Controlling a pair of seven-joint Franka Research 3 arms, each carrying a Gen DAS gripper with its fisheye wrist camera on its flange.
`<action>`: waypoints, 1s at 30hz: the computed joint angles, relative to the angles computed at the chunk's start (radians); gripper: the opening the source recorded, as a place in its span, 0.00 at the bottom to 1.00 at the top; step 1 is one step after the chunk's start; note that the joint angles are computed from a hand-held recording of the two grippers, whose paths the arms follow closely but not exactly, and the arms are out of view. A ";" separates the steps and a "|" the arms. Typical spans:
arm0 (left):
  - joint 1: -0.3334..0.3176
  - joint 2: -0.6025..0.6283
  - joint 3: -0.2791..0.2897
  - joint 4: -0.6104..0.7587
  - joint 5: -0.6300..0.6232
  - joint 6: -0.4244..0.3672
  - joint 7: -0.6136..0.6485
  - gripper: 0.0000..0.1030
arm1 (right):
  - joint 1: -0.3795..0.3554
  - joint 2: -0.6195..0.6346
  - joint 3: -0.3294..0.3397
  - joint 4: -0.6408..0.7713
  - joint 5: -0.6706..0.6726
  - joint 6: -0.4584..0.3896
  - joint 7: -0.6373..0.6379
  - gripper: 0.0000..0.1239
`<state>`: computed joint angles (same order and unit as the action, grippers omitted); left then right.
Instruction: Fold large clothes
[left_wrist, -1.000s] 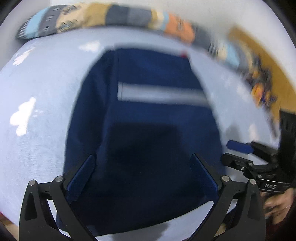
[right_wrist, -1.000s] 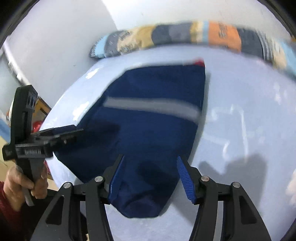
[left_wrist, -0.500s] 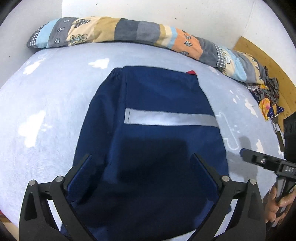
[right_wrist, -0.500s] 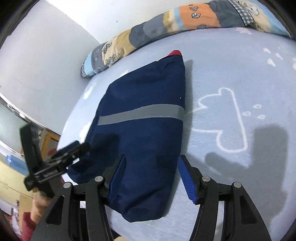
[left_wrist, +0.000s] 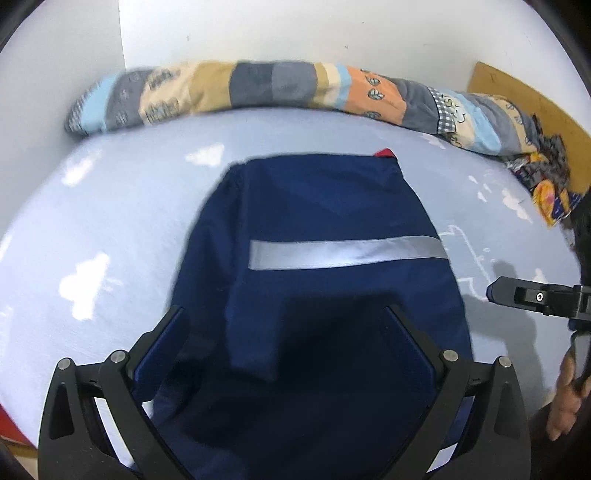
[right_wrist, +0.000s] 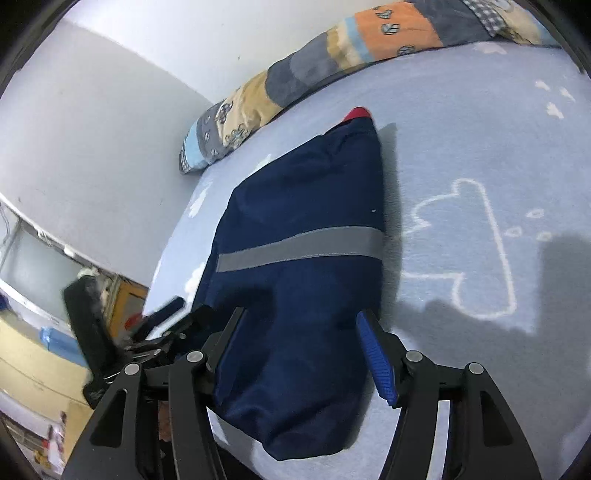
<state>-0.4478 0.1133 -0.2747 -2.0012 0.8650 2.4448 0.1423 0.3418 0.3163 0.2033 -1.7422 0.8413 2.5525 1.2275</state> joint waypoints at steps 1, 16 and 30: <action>-0.006 -0.004 -0.001 0.001 0.019 -0.026 -0.007 1.00 | 0.010 0.004 -0.004 0.005 -0.028 -0.001 0.007 0.51; -0.037 0.046 -0.012 0.049 -0.009 -0.204 0.182 1.00 | 0.018 0.005 -0.015 -0.009 -0.091 -0.004 0.060 0.54; -0.042 0.052 -0.002 0.050 -0.008 -0.194 0.206 1.00 | 0.018 0.042 -0.016 0.020 -0.145 -0.026 0.122 0.54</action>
